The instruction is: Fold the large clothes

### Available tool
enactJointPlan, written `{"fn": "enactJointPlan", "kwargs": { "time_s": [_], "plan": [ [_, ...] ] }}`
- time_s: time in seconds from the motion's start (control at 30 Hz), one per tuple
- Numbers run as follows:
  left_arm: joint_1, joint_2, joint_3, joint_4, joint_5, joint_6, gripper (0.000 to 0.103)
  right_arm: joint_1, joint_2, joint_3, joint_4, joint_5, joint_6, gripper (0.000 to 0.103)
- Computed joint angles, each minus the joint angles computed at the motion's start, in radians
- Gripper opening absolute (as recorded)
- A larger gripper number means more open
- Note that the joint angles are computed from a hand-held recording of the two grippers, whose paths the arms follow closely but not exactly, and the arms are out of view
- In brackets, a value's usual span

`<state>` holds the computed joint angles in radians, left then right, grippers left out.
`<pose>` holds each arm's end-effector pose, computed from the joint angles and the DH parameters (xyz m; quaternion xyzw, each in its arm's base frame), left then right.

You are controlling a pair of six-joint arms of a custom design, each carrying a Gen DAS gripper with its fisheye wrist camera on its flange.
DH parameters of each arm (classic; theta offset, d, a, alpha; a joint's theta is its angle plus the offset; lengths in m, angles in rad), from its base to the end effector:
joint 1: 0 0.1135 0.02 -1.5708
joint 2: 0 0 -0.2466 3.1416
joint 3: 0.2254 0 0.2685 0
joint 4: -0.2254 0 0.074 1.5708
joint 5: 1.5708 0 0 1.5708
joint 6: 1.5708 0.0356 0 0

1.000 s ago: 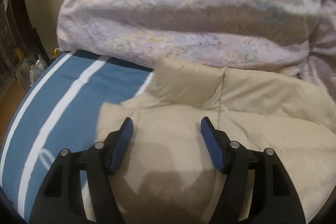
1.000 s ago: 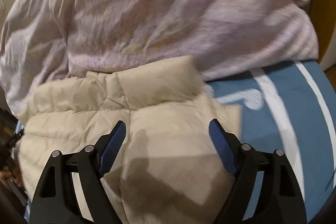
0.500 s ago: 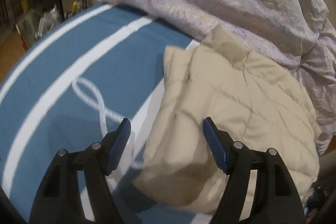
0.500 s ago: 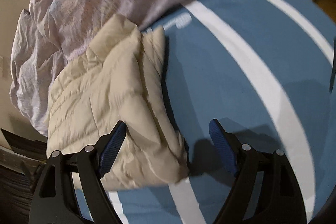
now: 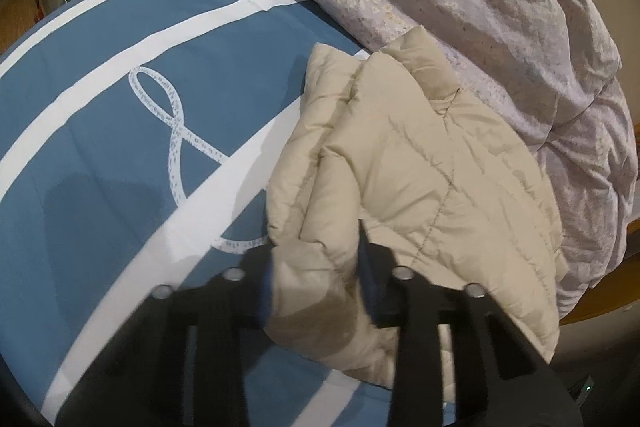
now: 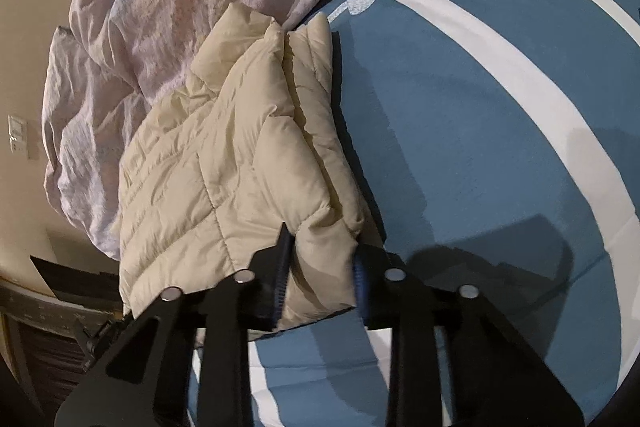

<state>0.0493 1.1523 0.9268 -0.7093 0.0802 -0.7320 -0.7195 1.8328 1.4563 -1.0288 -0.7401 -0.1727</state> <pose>0.2532 0.0096 0.2507 -0.3498 0.8824 -0.1405 0.2816 0.2910 -0.2230 0.2124 0.2221 0.9027 0.2919 0.2250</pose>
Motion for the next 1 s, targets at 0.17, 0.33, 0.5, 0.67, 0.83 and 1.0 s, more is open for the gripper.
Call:
{"fn": "enactJointPlan", "kwargs": {
  "time_s": [0.17,0.33,0.5,0.67,0.83,1.0],
  "plan": [
    [0.0,-0.028,0.024,-0.022,-0.003,0.001,0.013,0.0,-0.061,-0.029,0.003,-0.007,-0.004,0.016],
    [0.037,-0.112,0.012,-0.076,0.002,0.044,0.011,-0.013,-0.141,-0.095,-0.02,-0.015,-0.059,0.015],
    [0.121,-0.238,-0.044,-0.152,0.039,0.117,0.011,-0.053,-0.266,-0.243,-0.057,-0.013,-0.145,0.015],
    [0.271,-0.385,-0.109,-0.261,0.122,0.228,0.011,-0.104,-0.382,-0.37,-0.121,-0.014,-0.23,0.015],
    [0.421,-0.477,-0.133,-0.363,0.206,0.349,0.011,-0.16,-0.48,-0.453,-0.195,-0.012,-0.318,0.015],
    [0.528,-0.493,-0.138,-0.42,0.274,0.45,0.014,-0.194,-0.551,-0.503,-0.226,-0.005,-0.358,0.015]
  ]
}}
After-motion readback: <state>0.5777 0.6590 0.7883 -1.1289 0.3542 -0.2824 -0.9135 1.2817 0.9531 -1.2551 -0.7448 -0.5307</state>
